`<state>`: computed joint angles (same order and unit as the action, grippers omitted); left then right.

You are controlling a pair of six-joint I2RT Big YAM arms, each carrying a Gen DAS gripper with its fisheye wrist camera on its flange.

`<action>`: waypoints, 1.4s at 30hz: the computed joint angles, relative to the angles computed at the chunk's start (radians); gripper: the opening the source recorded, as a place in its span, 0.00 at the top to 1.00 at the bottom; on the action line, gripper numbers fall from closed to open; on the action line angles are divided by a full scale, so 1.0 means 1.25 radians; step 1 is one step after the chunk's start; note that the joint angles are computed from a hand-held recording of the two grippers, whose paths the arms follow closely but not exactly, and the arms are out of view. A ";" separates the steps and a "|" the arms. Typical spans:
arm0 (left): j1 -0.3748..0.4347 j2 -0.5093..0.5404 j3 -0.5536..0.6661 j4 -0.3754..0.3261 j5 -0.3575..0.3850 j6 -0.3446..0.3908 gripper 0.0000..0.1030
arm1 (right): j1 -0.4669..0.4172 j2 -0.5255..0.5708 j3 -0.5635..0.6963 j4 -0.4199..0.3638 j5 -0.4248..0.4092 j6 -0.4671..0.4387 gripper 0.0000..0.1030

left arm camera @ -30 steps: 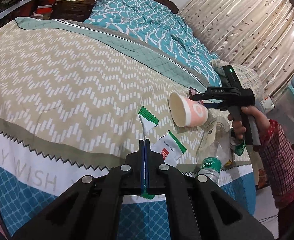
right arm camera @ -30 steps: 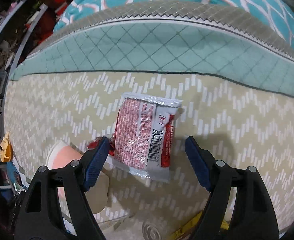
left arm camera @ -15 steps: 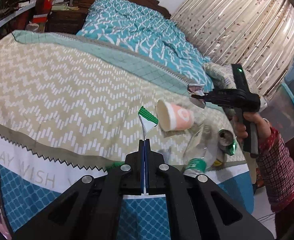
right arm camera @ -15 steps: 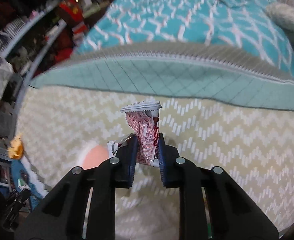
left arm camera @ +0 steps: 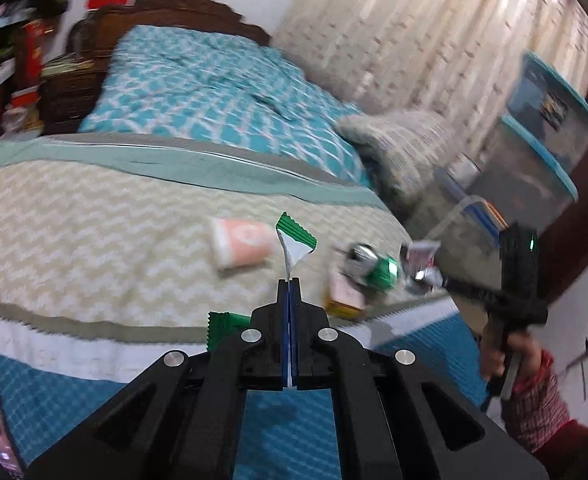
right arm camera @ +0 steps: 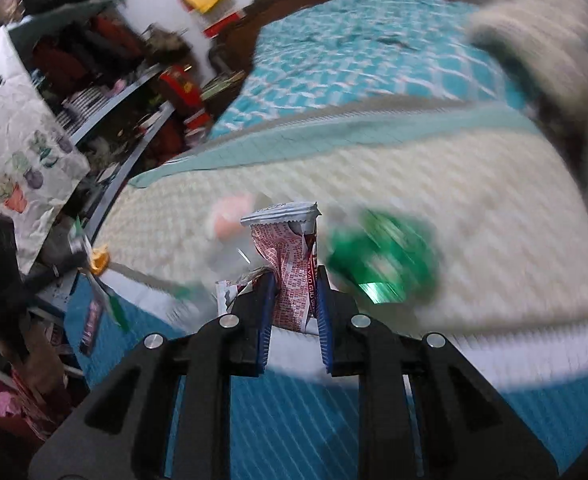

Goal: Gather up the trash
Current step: 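Carry the green-white item and red packet over the beige bin and open both tools, then move both open tools back over the bottle and can on the bed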

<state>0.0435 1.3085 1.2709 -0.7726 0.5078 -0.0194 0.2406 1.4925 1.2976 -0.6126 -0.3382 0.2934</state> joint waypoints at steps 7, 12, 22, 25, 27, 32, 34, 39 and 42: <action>-0.240 0.104 0.118 -0.062 -0.066 0.040 1.00 | -0.181 -0.215 -0.299 0.130 0.003 0.078 0.78; -0.395 0.247 0.282 -0.099 -0.069 0.054 1.00 | -0.376 -0.264 -0.361 0.147 0.001 0.059 0.78; -0.605 0.660 0.841 -0.274 -0.095 0.025 1.00 | -0.568 -0.156 -0.306 0.135 0.023 -0.019 0.75; -0.628 0.756 0.968 -0.326 -0.100 0.011 0.96 | -0.584 -0.114 -0.288 0.133 0.024 -0.036 0.29; -0.643 0.849 1.110 -0.411 -0.115 0.010 0.78 | -0.581 -0.109 -0.296 0.162 0.041 -0.033 0.22; -0.648 0.911 1.185 -0.464 -0.137 0.011 0.74 | -0.585 -0.132 -0.319 0.197 0.036 -0.029 0.23; -0.640 0.862 1.095 -0.418 -0.135 0.008 0.60 | -0.584 -0.146 -0.328 0.207 0.037 -0.027 0.23; -0.606 0.689 0.818 -0.265 -0.116 0.024 0.59 | -0.584 -0.226 -0.367 0.234 0.035 0.007 0.24; -0.581 0.563 0.624 -0.160 -0.097 0.053 0.55 | -0.597 -0.297 -0.394 0.235 0.027 0.024 0.24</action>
